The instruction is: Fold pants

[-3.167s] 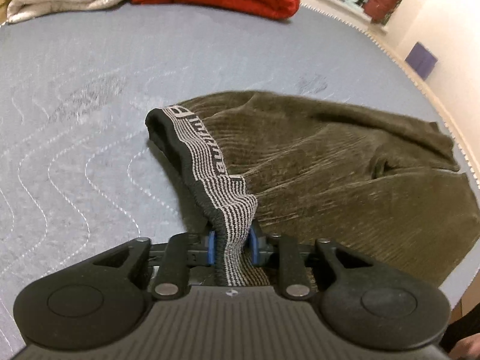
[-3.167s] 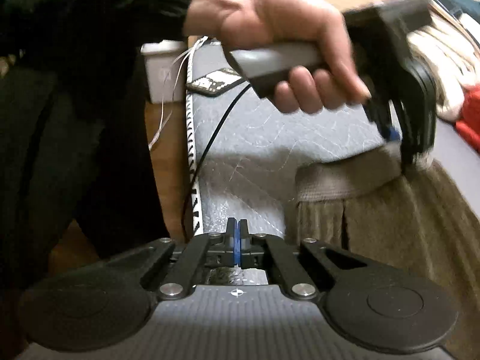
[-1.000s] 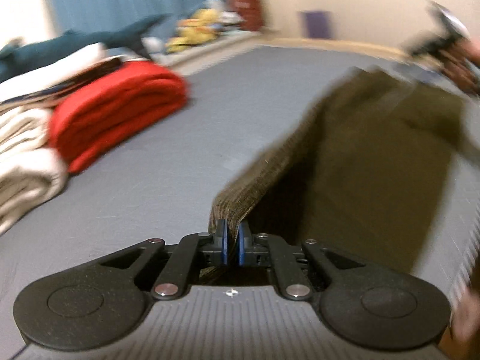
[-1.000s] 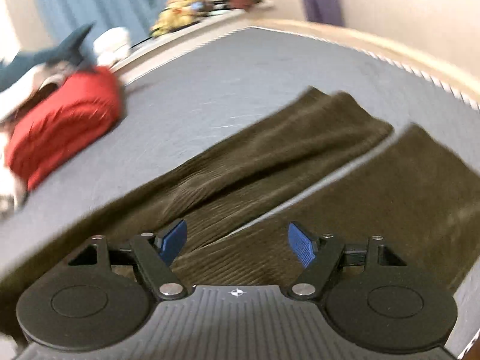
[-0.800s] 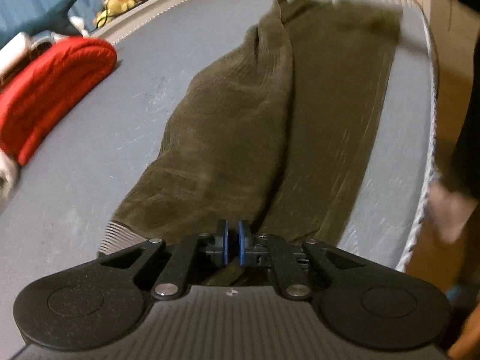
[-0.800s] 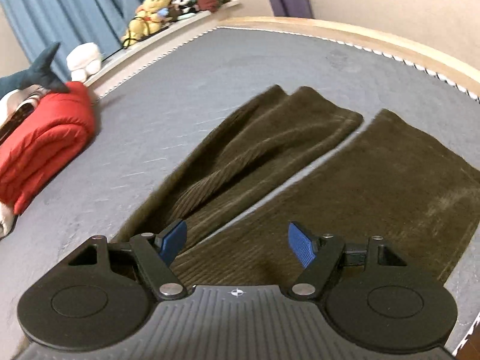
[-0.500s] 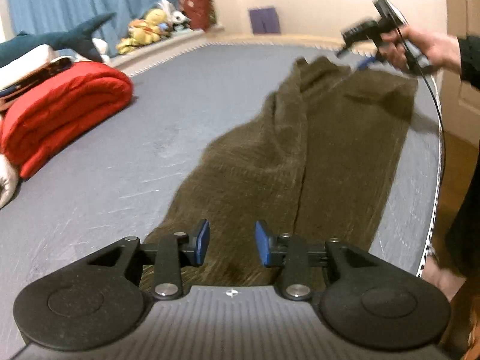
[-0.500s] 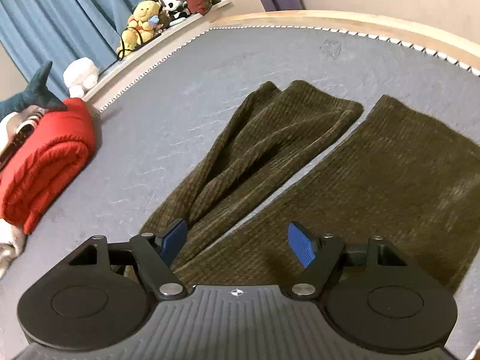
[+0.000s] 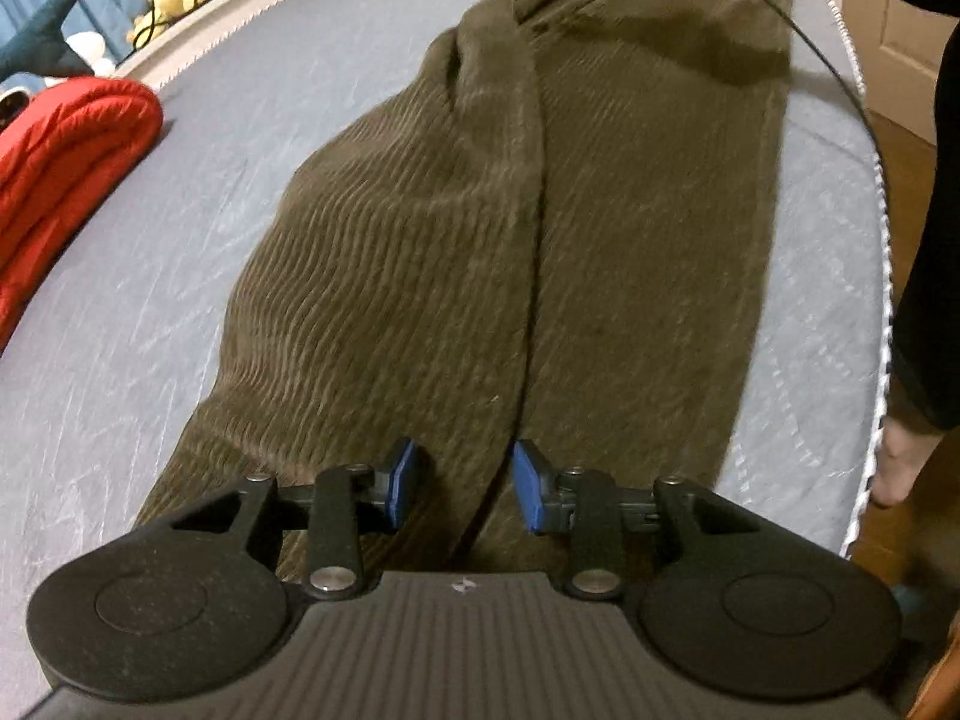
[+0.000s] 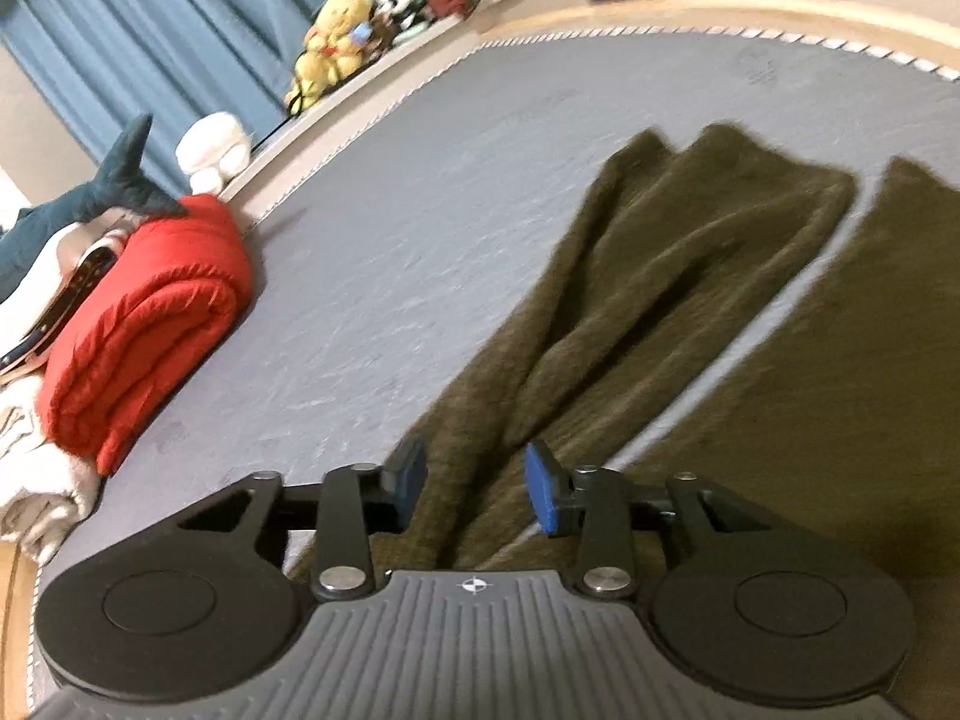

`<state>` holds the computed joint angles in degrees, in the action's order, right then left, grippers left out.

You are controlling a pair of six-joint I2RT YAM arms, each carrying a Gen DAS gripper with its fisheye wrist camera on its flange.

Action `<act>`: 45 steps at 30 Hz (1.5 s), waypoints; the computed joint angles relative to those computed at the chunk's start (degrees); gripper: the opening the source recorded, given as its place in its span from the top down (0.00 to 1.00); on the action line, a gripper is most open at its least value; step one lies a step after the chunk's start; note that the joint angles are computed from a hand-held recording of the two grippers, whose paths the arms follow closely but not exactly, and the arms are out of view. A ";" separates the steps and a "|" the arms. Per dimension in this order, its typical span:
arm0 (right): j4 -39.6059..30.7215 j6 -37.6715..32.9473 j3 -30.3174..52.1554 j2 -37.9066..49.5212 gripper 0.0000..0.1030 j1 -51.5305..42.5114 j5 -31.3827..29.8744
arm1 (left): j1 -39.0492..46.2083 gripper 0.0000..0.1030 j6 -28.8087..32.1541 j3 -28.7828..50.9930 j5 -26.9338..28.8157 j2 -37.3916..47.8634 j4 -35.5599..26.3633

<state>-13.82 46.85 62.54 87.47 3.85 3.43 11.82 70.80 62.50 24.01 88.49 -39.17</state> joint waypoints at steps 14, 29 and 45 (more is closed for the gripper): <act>4.22 5.67 6.49 13.01 0.89 -1.52 -5.36 | 2.48 0.92 0.35 0.83 2.51 0.03 2.21; -30.04 -3.62 -5.82 -33.43 1.00 3.10 1.82 | 20.53 1.00 31.10 21.88 16.15 7.92 -35.70; 4.57 2.53 -16.78 -14.18 0.69 -11.19 -6.92 | 10.97 0.77 14.26 9.22 12.95 1.61 -15.36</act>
